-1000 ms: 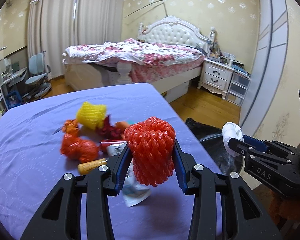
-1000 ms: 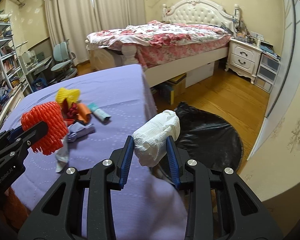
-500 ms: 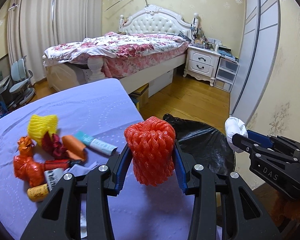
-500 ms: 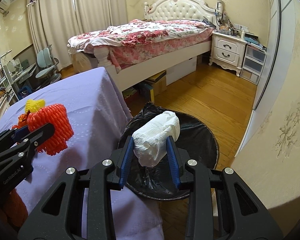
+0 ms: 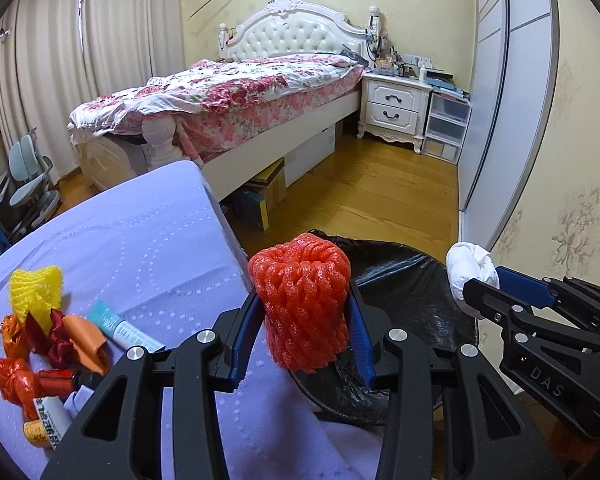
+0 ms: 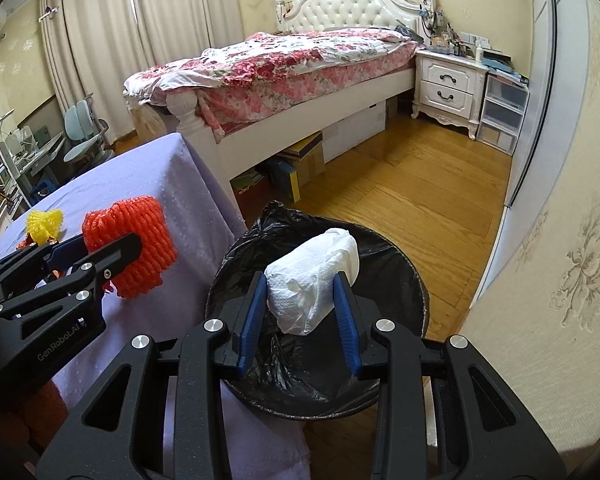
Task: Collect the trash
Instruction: 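Carry the tissue in the right gripper over the bin while left carries the red net there, then open the right gripper over the bin while left releases the red net into it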
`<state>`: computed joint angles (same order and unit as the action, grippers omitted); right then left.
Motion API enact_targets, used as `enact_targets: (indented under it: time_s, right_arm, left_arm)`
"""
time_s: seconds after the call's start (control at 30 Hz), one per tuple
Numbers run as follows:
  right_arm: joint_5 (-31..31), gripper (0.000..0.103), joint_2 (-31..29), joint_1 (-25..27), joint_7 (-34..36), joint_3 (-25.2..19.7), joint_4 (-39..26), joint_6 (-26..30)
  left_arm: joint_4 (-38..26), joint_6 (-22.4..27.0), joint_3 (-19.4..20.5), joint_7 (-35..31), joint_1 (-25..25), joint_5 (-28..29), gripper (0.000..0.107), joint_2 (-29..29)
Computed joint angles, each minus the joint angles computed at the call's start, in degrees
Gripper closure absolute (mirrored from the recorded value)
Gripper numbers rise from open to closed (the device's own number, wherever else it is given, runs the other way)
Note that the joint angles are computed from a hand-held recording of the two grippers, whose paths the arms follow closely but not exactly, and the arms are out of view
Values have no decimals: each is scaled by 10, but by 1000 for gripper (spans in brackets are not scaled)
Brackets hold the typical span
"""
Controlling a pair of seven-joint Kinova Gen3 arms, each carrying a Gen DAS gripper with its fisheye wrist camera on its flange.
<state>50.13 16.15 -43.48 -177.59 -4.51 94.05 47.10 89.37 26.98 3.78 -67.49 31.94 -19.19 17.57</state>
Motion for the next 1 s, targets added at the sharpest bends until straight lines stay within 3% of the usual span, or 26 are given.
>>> enact_targets:
  time_s: [0.1,0.13,0.2,0.27,0.63,1.0]
  right_arm:
    - [0,68,0,6,0,3,3,-7]
    - [0,66,0,7,-2,4,4,-9]
    - [8,50,-1,4,-16,7,8,-7]
    - [17,50,-2,1,-32,8,10,-1]
    - [21,45,-10,-5,-72,-8,20,21]
    - [16,44,3,-32,-70,-22,-4,33]
  left_arm:
    - [-8,9,3,-5,-1,6,57,6]
    - [-9,12,0,0,2,4,50,8]
    - [-5,11,-8,13,10,-4,40,7]
    - [-1,9,-9,21,10,-5,32,4]
    - [26,9,-16,72,13,-41,27,-25]
    - [78,11,0,116,-27,-67,27,-86]
